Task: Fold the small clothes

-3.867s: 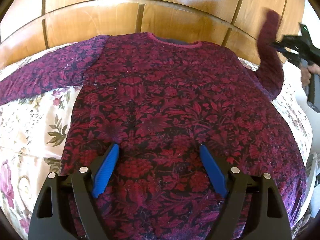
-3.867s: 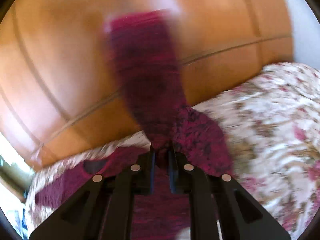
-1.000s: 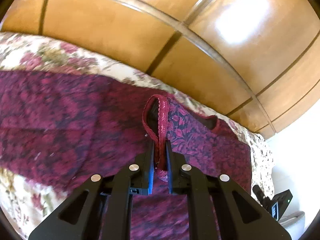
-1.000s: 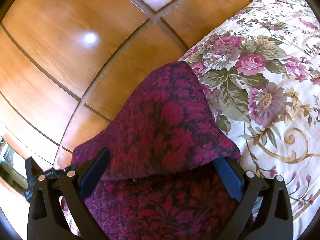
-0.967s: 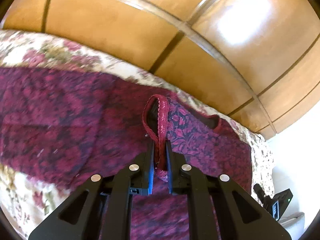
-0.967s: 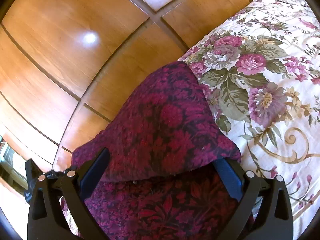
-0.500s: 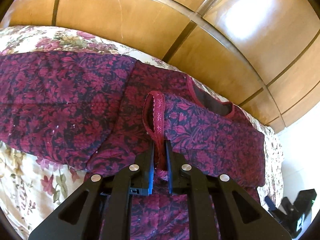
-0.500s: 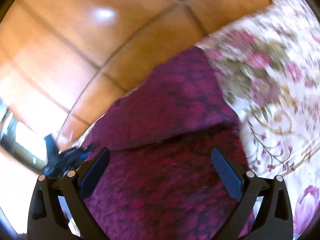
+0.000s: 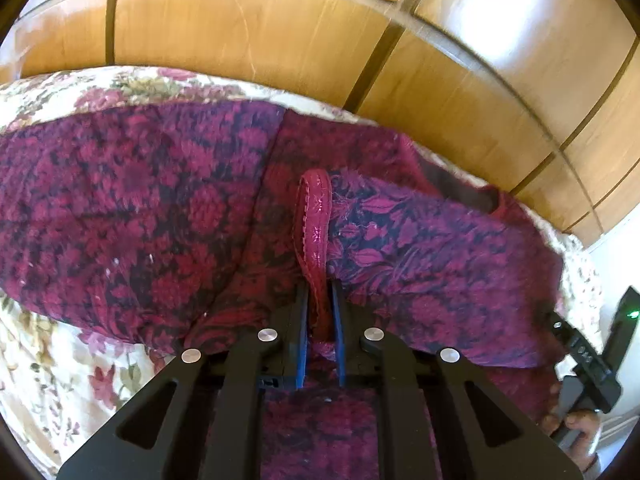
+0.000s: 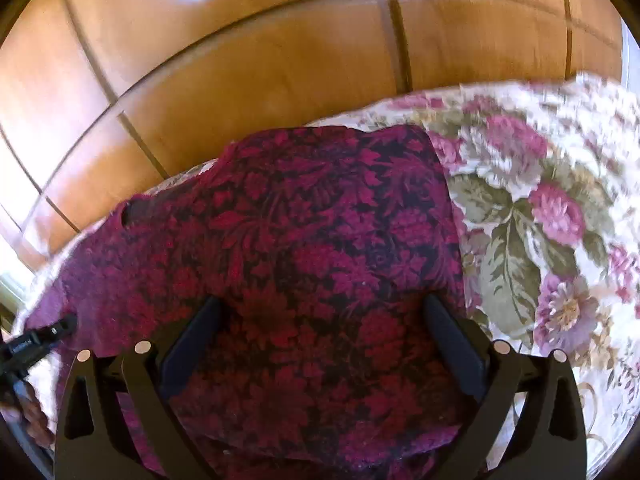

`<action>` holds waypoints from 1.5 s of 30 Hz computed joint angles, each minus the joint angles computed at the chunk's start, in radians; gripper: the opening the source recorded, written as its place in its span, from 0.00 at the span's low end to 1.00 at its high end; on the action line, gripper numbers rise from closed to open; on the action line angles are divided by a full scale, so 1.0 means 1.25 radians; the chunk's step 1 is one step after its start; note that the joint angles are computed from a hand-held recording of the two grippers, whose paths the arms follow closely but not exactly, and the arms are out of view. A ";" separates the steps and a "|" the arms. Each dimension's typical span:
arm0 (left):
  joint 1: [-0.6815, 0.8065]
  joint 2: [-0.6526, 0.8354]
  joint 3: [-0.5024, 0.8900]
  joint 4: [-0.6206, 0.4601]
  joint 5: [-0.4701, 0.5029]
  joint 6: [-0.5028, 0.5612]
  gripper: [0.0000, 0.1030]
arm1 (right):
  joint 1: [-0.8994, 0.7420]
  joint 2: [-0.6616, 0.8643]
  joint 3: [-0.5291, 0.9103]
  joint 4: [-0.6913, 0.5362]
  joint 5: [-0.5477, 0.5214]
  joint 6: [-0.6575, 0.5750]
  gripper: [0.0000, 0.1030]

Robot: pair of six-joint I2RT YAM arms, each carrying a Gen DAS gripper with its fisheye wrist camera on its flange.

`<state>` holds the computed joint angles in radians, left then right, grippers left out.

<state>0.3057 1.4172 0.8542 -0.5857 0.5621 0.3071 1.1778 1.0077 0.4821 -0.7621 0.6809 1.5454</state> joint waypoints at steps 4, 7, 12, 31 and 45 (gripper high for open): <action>-0.013 -0.028 -0.044 0.061 -0.019 -0.020 0.13 | 0.009 0.081 0.043 -0.033 0.000 0.017 0.98; -0.030 -0.067 -0.068 0.076 -0.048 -0.028 0.17 | 0.014 0.147 0.087 -0.068 -0.002 0.028 0.98; 0.063 -0.127 -0.059 0.001 -0.005 -0.032 0.58 | 0.020 0.175 0.109 -0.095 0.004 0.041 0.98; 0.611 0.417 0.486 -0.325 0.173 0.063 0.57 | 0.037 0.209 0.135 -0.126 0.015 0.065 0.98; 0.571 0.652 0.844 -0.332 0.103 -0.160 0.16 | 0.037 0.209 0.135 -0.126 0.015 0.065 0.98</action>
